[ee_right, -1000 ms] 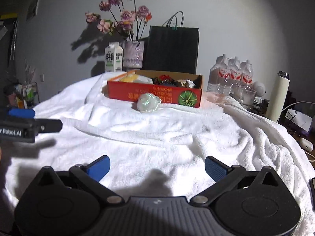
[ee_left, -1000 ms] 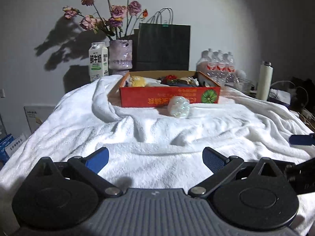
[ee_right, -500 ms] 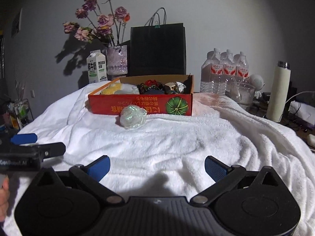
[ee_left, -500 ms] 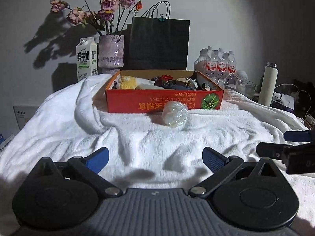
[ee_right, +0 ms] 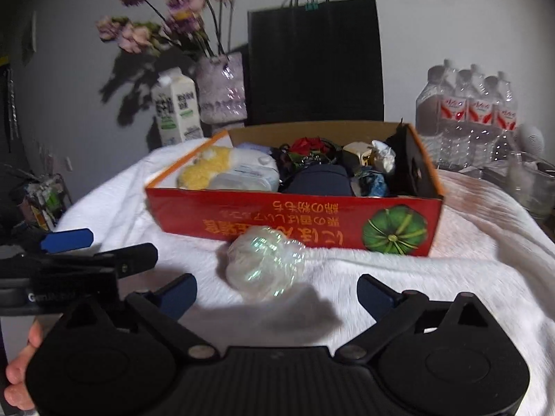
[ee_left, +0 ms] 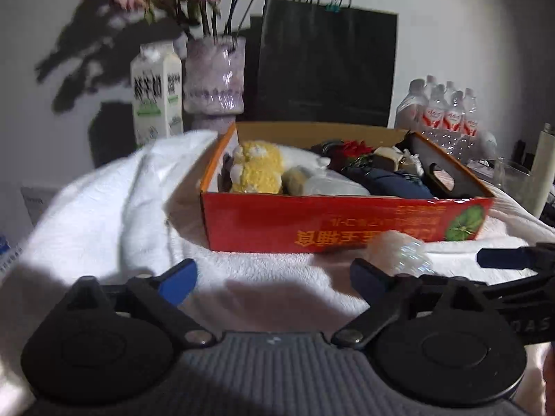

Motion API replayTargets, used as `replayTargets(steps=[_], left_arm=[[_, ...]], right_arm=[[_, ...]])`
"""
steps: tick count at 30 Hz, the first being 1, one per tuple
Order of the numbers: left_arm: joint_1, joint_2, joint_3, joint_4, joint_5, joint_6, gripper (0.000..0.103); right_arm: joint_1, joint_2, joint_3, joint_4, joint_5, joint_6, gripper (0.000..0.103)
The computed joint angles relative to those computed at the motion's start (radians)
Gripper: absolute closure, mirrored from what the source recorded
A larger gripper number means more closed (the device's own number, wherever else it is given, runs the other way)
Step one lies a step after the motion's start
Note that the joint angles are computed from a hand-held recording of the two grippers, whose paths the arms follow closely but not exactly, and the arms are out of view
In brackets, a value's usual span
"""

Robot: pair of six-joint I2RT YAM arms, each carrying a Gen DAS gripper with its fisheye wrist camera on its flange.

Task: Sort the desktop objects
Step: 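Grasp the clear iridescent plastic ball with the right tool, then lift the plastic ball with the right tool and carry it into the box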

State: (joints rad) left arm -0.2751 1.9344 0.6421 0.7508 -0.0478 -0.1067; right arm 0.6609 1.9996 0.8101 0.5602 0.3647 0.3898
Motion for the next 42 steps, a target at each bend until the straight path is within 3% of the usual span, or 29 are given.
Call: replayTargets(steps=[1, 2, 3, 5, 6, 7, 15, 21, 25, 32, 35, 38, 42], left_arm=[[0.022, 0.044, 0.056, -0.032, 0.042, -0.011, 0.025], [0.034, 0.076, 0.117, -0.097, 0.067, -0.025, 0.044], [0.040, 0.103, 0.183, -0.183, 0.084, -0.037, 0.052], [0.036, 0.146, 0.265, -0.282, 0.086, -0.052, 0.085], [0.023, 0.146, 0.260, -0.266, 0.055, -0.045, 0.089], [0.017, 0.142, 0.259, -0.271, 0.058, -0.032, 0.097], [-0.029, -0.004, 0.091, -0.172, 0.038, -0.048, 0.101], [-0.093, -0.173, -0.022, -0.215, -0.030, -0.079, 0.100], [-0.154, -0.321, -0.137, -0.238, -0.074, -0.097, 0.100], [-0.356, -0.697, -0.401, -0.285, -0.253, -0.136, 0.100], [-0.486, -0.930, -0.507, -0.396, -0.373, -0.198, 0.100], [-0.694, -1.155, -0.573, -0.610, -0.578, -0.304, 0.100], [-0.960, -1.319, -0.597, -0.945, -0.792, -0.600, 0.100]], right_arm=[[-0.018, 0.043, 0.062, -0.038, -0.010, 0.003, 0.010], [-0.037, 0.082, 0.120, -0.077, -0.029, 0.011, 0.017], [-0.058, 0.117, 0.171, -0.109, -0.056, 0.029, 0.021], [-0.090, 0.173, 0.251, -0.147, -0.121, 0.050, 0.033], [-0.088, 0.187, 0.266, -0.138, -0.113, 0.037, 0.046], [-0.088, 0.186, 0.276, -0.152, -0.134, 0.032, 0.065], [-0.030, 0.040, 0.102, -0.075, 0.024, 0.023, 0.068], [0.029, -0.119, -0.063, -0.035, 0.105, 0.030, 0.068], [0.122, -0.232, -0.183, 0.001, 0.197, 0.046, 0.068], [0.395, -0.420, -0.363, -0.018, 0.459, 0.123, 0.067], [0.549, -0.482, -0.406, -0.134, 0.594, 0.224, 0.067], [0.709, -0.505, -0.391, -0.372, 0.707, 0.432, 0.067], [0.931, -0.432, -0.277, -0.868, 0.843, 0.944, 0.067]])
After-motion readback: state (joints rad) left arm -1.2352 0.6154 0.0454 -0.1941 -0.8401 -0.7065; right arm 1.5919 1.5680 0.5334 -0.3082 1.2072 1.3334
